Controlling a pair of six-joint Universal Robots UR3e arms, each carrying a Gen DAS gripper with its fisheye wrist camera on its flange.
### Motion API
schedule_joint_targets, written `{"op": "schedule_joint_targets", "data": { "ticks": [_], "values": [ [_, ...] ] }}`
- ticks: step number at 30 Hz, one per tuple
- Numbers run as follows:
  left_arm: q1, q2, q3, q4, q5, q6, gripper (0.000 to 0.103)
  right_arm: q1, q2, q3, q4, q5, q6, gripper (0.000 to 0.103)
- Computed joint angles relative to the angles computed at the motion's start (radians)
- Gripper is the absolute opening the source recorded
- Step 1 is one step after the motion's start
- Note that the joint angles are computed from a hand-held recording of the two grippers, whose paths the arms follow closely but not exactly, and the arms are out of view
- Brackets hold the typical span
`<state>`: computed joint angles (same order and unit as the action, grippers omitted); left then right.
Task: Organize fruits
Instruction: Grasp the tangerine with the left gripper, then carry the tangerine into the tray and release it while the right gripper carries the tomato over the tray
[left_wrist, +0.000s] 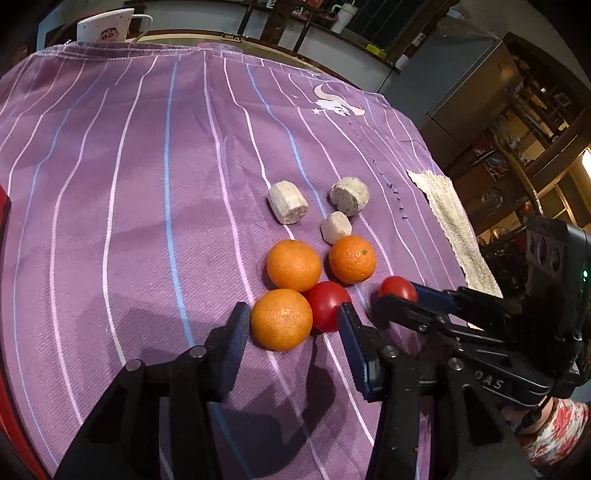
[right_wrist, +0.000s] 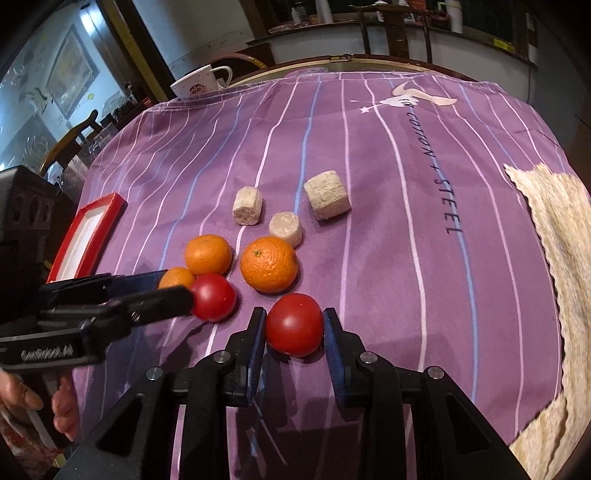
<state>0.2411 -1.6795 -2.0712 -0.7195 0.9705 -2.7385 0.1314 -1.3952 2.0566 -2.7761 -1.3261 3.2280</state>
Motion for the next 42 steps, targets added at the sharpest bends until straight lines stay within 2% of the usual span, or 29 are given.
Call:
{"op": "schedule_joint_targets", "data": {
  "ticks": [5,8,16,19,20,21,26,33,38,42],
  "values": [
    [0.034,0.013,-0.012,-0.027,0.005,0.036,0.038,-0.02,-0.063,0.059,0.002,-0.004,0.024,0.033],
    [0.07,0.03,-0.02,-0.044,0.002,0.046,0.038,-0.031,-0.092,0.087,0.002,-0.013,0.034,0.033],
    [-0.078,0.015,-0.014,0.122,0.172,-0.001,0.038,0.017,-0.077,0.074,-0.006,-0.064,0.044,0.034],
    [-0.082,0.0,-0.009,0.144,0.188,-0.043,0.038,0.045,-0.043,0.056,-0.016,-0.094,0.045,0.034],
    [-0.074,-0.002,-0.015,0.147,0.174,-0.053,0.032,0.054,-0.028,0.049,-0.018,-0.105,0.048,0.034],
    [-0.066,0.003,-0.025,0.15,0.163,-0.062,0.031,0.058,-0.024,0.054,-0.032,-0.11,0.048,0.034],
    [-0.074,0.059,-0.074,0.177,0.218,-0.097,0.031,0.072,-0.039,0.057,-0.021,-0.105,0.038,0.033],
    [0.102,0.294,-0.17,0.009,0.137,-0.028,0.031,0.131,-0.066,0.028,0.014,-0.125,0.095,0.033],
    [0.293,0.447,-0.176,-0.202,0.075,0.104,0.031,0.218,-0.038,-0.047,0.043,-0.15,0.168,0.033],
    [0.473,0.525,-0.15,-0.385,0.035,0.247,0.031,0.322,0.03,-0.167,0.078,-0.185,0.227,0.033]
  ]
}}
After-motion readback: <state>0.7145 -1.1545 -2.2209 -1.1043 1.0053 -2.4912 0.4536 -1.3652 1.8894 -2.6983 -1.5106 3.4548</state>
